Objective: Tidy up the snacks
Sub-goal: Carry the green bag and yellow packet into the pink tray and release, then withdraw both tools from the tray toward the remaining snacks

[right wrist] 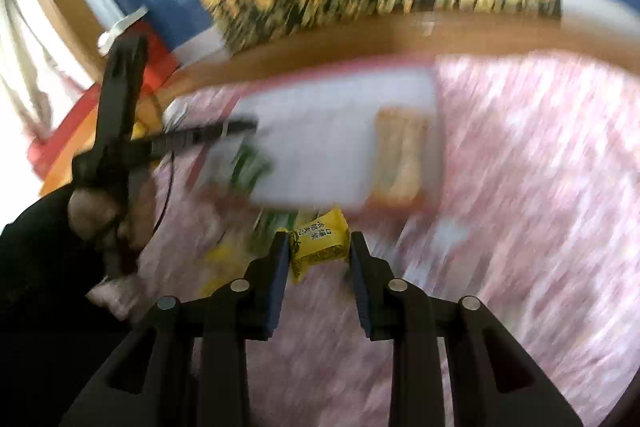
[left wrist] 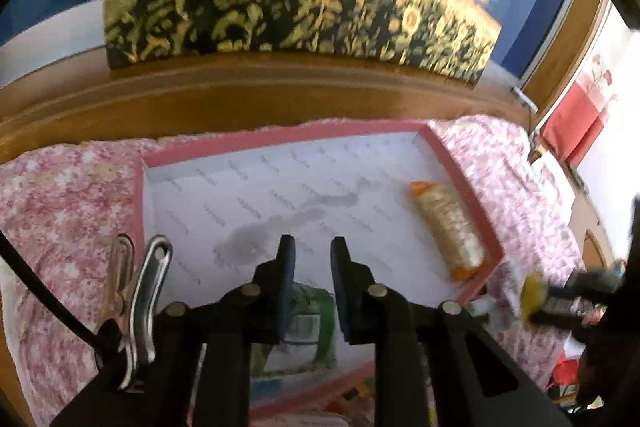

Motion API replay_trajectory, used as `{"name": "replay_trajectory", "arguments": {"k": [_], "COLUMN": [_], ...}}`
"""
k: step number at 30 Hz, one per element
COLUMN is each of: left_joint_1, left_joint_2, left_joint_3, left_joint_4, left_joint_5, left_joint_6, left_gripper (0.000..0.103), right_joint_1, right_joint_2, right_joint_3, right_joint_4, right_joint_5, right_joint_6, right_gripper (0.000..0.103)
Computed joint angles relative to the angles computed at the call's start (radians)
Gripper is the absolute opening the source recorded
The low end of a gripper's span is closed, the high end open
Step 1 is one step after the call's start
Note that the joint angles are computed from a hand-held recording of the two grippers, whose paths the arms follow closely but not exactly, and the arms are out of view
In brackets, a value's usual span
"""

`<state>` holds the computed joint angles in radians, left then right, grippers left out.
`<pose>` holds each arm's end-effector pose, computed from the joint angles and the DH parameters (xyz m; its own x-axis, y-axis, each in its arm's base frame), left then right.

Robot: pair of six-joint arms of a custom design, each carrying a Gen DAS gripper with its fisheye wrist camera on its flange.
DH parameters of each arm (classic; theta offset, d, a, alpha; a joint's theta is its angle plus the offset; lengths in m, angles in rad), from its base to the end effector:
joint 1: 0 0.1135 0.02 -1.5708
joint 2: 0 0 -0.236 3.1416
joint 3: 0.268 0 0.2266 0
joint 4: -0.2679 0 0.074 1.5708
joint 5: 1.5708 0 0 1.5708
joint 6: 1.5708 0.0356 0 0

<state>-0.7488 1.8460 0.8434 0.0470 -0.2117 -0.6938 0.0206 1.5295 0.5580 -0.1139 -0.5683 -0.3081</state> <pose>0.2359 -0.2090 0.0999 -0.8287 -0.0833 -0.5535 0.0609 0.9696 -0.2372 0.2311 0.0239 0.1107 -0.7612 -0.2713 -0.5890 -0.5240 0.7925 0.3121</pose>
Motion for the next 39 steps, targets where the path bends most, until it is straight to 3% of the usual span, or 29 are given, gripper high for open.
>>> {"name": "replay_trajectory", "arguments": {"k": [3,7,12,18,22,28,30,32,35,39], "left_joint_1": [0.002,-0.020,-0.046,-0.053,-0.074,-0.090,-0.090,-0.085,-0.071,-0.049], "left_joint_2": [0.033,0.013,0.010,0.009,-0.008,0.006,0.015,0.017,-0.003,-0.087], "left_joint_3": [0.030,0.011,-0.045,-0.070,-0.069,-0.051,-0.035,-0.029,-0.046,-0.083], "left_joint_4": [-0.038,-0.062,0.001,0.041,0.002,-0.012,-0.020,-0.018,0.002,0.034], "left_joint_5": [0.000,-0.047,-0.106,-0.111,-0.136,-0.156,-0.155,-0.147,-0.115,-0.087], "left_joint_6": [-0.009,-0.049,-0.092,-0.135,-0.146,-0.154,-0.148,-0.139,-0.145,-0.157], "left_gripper": [0.019,0.019,0.021,0.021,0.024,0.028,0.029,0.029,0.029,0.029], "right_joint_1": [0.105,0.209,0.279,0.300,0.286,0.287,0.328,0.366,0.361,0.382], "right_joint_2": [-0.034,0.170,0.319,0.269,0.214,0.237,0.292,0.347,0.345,0.346], "right_joint_3": [-0.045,0.080,0.174,0.125,0.106,0.126,0.178,0.238,0.244,0.265], "right_joint_4": [0.190,0.256,0.221,0.203,0.173,0.251,0.239,0.191,0.154,0.077], "right_joint_5": [0.166,0.257,0.342,0.409,0.427,0.424,0.476,0.541,0.506,0.559], "right_joint_6": [0.075,0.087,0.046,0.006,-0.003,0.046,0.046,0.039,-0.003,-0.036], "right_gripper": [0.031,0.031,0.031,0.033,0.049,0.050,0.038,0.020,0.012,0.011]}}
